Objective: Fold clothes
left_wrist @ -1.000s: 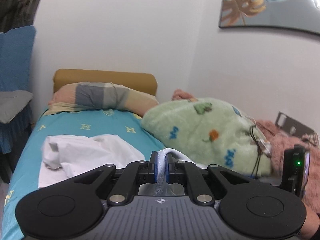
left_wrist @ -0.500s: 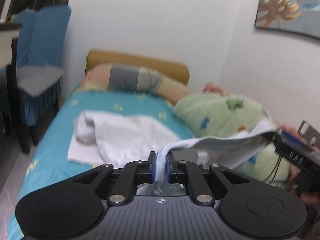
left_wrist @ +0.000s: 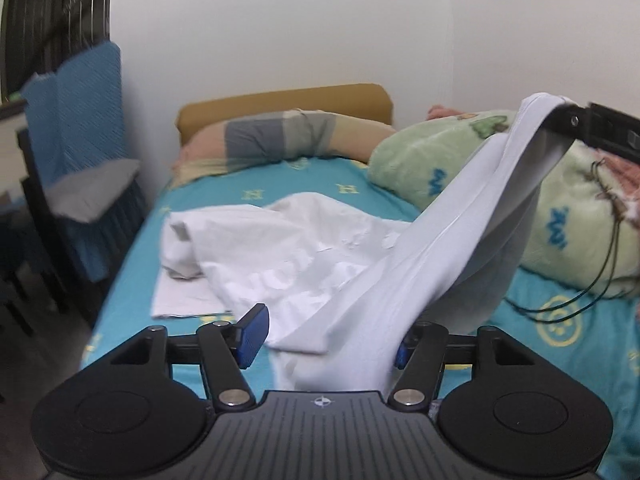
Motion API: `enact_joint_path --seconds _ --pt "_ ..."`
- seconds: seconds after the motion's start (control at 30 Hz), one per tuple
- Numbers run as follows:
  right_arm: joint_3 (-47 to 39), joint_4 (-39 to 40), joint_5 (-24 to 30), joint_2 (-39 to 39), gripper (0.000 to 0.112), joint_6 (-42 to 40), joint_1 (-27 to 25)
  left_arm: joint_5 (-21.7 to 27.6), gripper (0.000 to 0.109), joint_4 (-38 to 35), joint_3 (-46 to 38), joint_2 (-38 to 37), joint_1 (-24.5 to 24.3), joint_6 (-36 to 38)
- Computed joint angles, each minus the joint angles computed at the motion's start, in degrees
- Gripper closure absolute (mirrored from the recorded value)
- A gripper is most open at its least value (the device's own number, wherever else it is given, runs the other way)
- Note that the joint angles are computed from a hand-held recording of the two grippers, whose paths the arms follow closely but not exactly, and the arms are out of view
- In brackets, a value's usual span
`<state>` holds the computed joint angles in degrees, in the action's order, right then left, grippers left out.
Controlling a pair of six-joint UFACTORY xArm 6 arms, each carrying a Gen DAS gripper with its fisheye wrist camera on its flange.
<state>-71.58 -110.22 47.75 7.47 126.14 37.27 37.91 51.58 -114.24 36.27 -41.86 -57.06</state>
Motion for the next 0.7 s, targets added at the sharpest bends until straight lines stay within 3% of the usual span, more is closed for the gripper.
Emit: enact_joint_path --seconds 0.03,0.1,0.2,0.37,0.43,0.57,0.7 --pt "-0.4 2.1 0.6 0.4 0.021 -0.8 -0.3 3.7 0.035 1.3 -0.2 -0.3 -0.7 0.3" --pt "-1.3 6.2 1.9 1.3 0.021 -2.4 -0.9 11.9 0.031 4.5 -1.4 -0.3 -2.2 0.7" --pt "-3.0 15.2 -1.8 3.1 0.021 -8.4 -2.6 16.8 0.028 6.4 0.1 -2.3 -2.2 -5.1" --pt "-3.6 29.1 -7.4 4.7 0.021 -17.3 -5.1 12.6 0.027 7.6 5.8 -7.9 0.7 -21.7" --pt "-2.5 27.0 -7.3 3.3 0.021 -15.9 -4.7 12.6 0.027 13.7 6.7 -9.6 0.2 -25.7" --pt "-3.2 21.1 -0.4 -2.1 0.021 -15.7 -1.3 15.8 0.027 27.2 5.1 -13.2 -2.4 -29.9" --pt "-6.3 16.9 2.0 -8.8 0.021 -17.4 0.8 18.6 0.023 36.0 -2.1 -15.3 -4.9 -29.0"
